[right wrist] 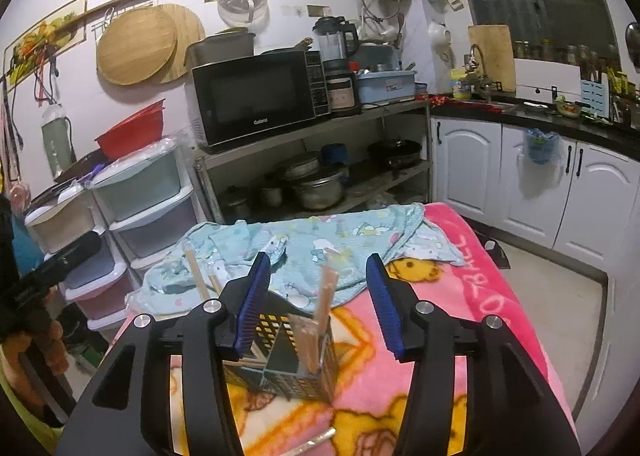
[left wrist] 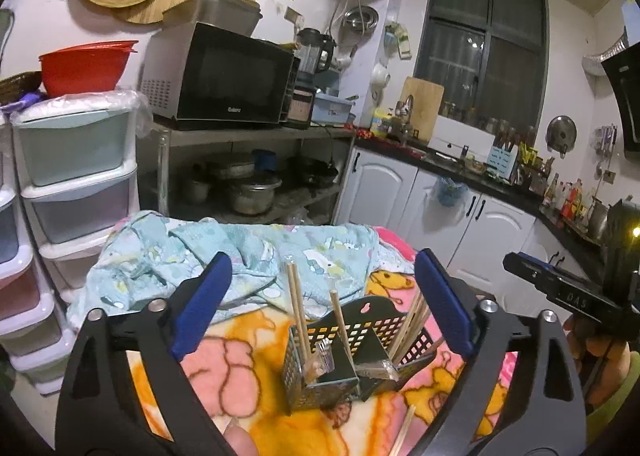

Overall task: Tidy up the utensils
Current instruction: 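Withdraw both open tools from the caddy toward the last wrapped chopsticks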

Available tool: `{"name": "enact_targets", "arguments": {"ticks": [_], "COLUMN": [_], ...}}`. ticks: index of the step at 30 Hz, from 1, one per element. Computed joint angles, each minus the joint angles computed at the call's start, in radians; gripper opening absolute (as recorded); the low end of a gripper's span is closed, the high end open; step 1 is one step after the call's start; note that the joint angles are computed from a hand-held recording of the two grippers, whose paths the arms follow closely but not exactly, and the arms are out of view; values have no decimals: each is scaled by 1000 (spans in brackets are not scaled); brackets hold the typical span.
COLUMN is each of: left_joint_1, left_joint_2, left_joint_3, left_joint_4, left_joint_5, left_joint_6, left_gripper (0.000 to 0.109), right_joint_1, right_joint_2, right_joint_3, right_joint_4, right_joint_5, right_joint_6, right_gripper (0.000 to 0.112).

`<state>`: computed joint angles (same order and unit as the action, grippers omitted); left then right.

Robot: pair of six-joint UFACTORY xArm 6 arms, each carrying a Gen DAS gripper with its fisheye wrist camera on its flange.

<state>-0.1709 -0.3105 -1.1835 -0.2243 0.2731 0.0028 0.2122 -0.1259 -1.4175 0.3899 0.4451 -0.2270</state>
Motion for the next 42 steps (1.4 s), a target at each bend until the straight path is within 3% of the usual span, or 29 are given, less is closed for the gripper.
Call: {"name": "enact_targets", "arguments": {"ticks": [2, 11, 42], "left_joint_1": [-1, -8, -41], "left_joint_2": [-13, -84, -264], "left_joint_3": [12, 81, 293], "left_joint_4": [8, 46, 101], "left_joint_5": [-5, -8, 33], "left_joint_6": [-15, -55, -118], "left_gripper": [92, 92, 92], "right_joint_1": [-4, -23, -7], "right_joint_2": [-23, -125, -341], "right_joint_3": [28, 132, 377], "right_joint_4": [-13, 40, -7], "right_joint_5": [-17, -47, -16], "right_joint_6": [9, -27, -37], "right_gripper": [52, 68, 78]}}
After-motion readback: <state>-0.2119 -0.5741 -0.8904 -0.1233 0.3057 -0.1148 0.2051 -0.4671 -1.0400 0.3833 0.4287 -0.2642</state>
